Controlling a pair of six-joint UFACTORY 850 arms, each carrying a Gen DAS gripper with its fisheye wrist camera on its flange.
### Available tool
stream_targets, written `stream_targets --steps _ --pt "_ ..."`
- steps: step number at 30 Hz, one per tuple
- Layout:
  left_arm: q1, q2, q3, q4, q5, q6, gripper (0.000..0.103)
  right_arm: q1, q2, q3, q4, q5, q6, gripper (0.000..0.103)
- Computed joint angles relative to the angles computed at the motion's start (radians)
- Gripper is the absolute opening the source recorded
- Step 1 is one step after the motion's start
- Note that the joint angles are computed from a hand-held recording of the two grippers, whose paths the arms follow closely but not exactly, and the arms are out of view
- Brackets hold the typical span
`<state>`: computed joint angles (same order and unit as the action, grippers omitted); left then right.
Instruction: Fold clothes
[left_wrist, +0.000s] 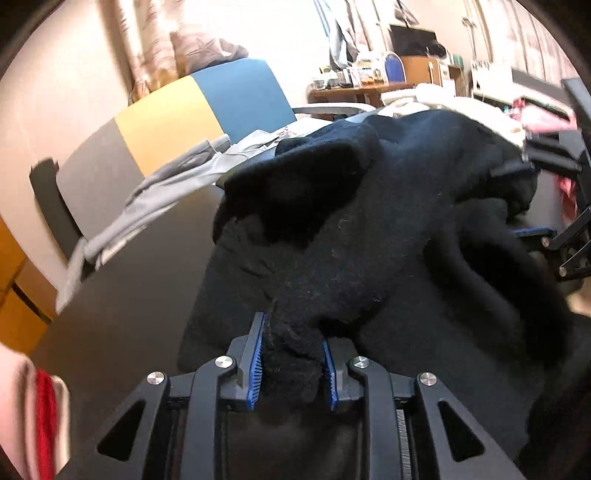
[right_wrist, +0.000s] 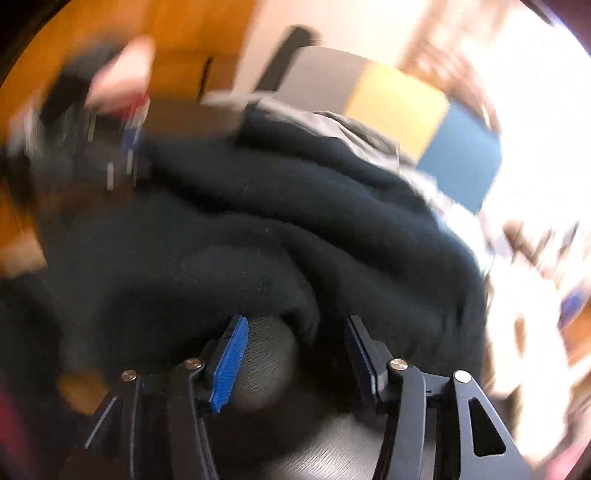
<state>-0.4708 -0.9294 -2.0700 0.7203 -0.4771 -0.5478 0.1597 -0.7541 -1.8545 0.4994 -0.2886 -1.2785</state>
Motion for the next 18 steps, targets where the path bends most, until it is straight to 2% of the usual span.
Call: stream_targets --steps 1,3,4,6,7,11,13,15,16,18 --pt "0.004 -0.012 -0.019 -0.002 -0.008 0.015 0.028 0.009 -0.002 0.008 -0.005 0.045 -0.012 0.053" --pt "0.017 -0.021 -0.038 -0.087 0.002 0.055 0.028 0.017 -0.022 -0.016 -0.014 0.069 -0.008 0.053" --pt "0.026 -0.025 -0.048 -0.149 0.012 0.082 0.028 0.015 -0.035 -0.041 -0.011 0.042 0.017 0.051" --pt "0.043 -0.017 -0.037 -0.290 0.059 0.142 0.028 0.003 -0.069 -0.110 -0.003 -0.047 0.082 0.045" --pt "0.046 -0.019 -0.035 -0.327 0.079 0.145 0.027 -0.008 -0.099 -0.168 0.009 -0.129 0.142 0.035" --pt "0.036 -0.059 -0.095 -0.329 0.048 0.159 0.027 -0.050 -0.188 -0.333 0.104 -0.329 0.319 0.017" --pt "0.037 -0.038 -0.071 -0.380 0.098 0.162 0.023 -0.085 -0.251 -0.453 0.196 -0.457 0.423 0.012" --pt "0.042 0.006 -0.014 -0.390 0.186 0.106 0.018 -0.127 -0.309 -0.564 0.327 -0.560 0.513 0.009" --pt "0.042 0.033 0.014 -0.349 0.243 0.036 0.018 -0.146 -0.331 -0.613 0.382 -0.589 0.553 0.009" --pt "0.037 0.056 0.025 -0.211 0.294 -0.106 0.016 -0.163 -0.344 -0.661 0.448 -0.603 0.562 0.008"
